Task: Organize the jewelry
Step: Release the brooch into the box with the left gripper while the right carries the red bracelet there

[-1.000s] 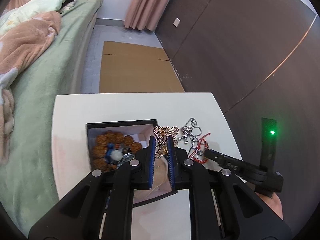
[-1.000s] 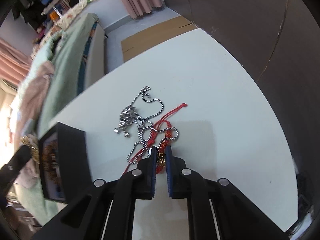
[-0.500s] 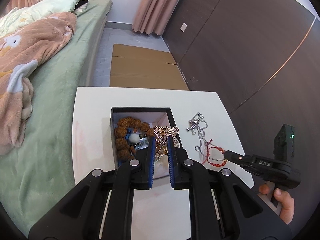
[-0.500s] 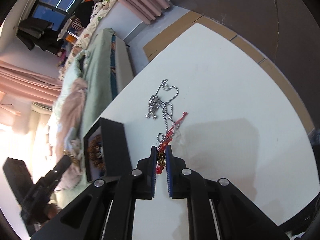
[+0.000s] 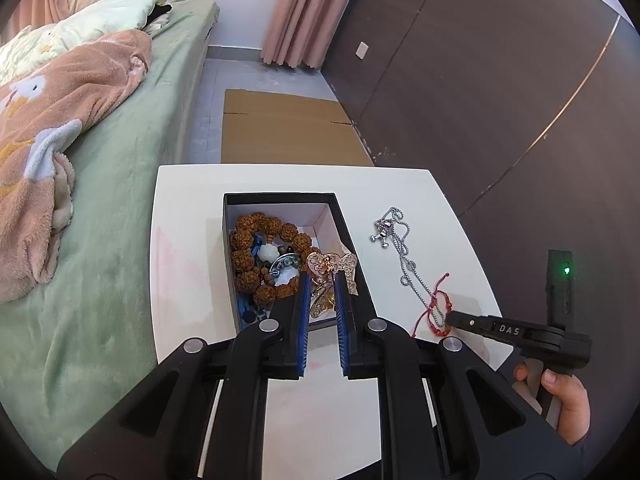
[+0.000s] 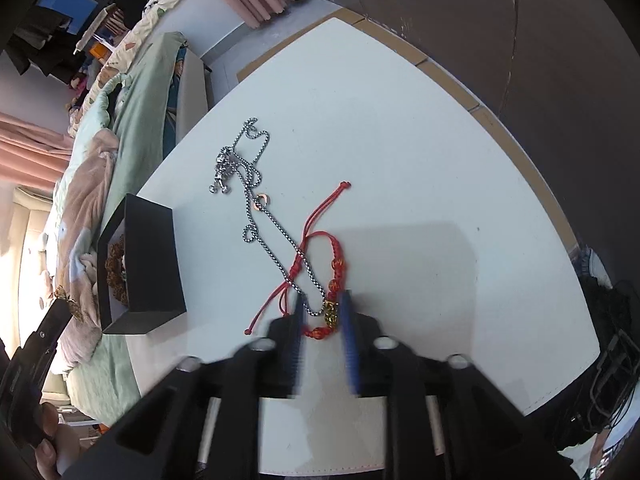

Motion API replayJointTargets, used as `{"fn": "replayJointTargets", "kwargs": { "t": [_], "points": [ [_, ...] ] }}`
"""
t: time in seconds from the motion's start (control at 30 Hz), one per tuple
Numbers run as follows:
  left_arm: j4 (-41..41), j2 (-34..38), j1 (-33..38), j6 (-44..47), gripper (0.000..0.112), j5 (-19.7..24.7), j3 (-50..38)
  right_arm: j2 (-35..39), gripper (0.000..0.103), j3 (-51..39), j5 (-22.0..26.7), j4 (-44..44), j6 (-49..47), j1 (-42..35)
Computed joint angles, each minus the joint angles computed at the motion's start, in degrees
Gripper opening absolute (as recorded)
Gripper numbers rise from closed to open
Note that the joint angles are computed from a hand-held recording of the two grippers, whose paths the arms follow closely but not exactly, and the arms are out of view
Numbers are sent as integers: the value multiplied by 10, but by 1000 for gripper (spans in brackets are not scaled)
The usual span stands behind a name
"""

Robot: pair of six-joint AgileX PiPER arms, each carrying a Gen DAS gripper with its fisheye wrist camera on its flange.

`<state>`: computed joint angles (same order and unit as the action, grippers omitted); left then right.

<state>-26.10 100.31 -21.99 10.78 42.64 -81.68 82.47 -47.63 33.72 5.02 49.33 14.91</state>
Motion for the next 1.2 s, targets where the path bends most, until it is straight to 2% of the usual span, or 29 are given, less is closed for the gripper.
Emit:
{"fn": "replayJointTargets", "kwargs": {
  "t": [0.03,0.1,0.13,0.17,0.23,0.37,0.43,0.6,0.63,0.73,0.8,0.9,0.93,1.0,1.2],
  "points": [
    [-1,2,1,1,13,0,-1,-5,64,-2,4,-25,23,5],
    [-2,3,1,2,13,1,-2,-8,62,-14,22,-94,85,23],
    [-2,4,1,2,13,2,-4,-9,58,-14,24,-104,93,22],
    [-2,4,1,2,13,2,-3,-7,46,-13,22,-99,88,15],
    [-2,5,0,3,13,4,-5,5,35,-15,21,-86,75,0],
    [-2,8,1,3,13,6,-10,37,30,-43,37,-117,96,8],
    [-3,10,2,3,13,6,-12,61,27,-68,62,-153,119,27],
    [2,16,4,-4,13,6,-17,129,13,-149,171,-250,155,91],
    [4,17,6,-8,13,7,-17,129,7,-150,167,-243,143,90],
    [3,22,12,-9,13,10,-18,105,7,-132,134,-214,117,75],
    [-15,27,17,7,15,17,-20,77,7,-122,130,-229,138,78],
    [-29,22,22,14,56,6,-12,30,7,-103,100,-256,177,89],
    [-25,15,22,12,58,-7,-4,17,7,-100,92,-268,191,96],
    [-31,13,26,17,58,-5,-4,-10,7,-94,70,-298,224,111],
    [-27,19,43,3,74,-2,-14,-38,7,-92,0,-361,302,141]
  ]
}}
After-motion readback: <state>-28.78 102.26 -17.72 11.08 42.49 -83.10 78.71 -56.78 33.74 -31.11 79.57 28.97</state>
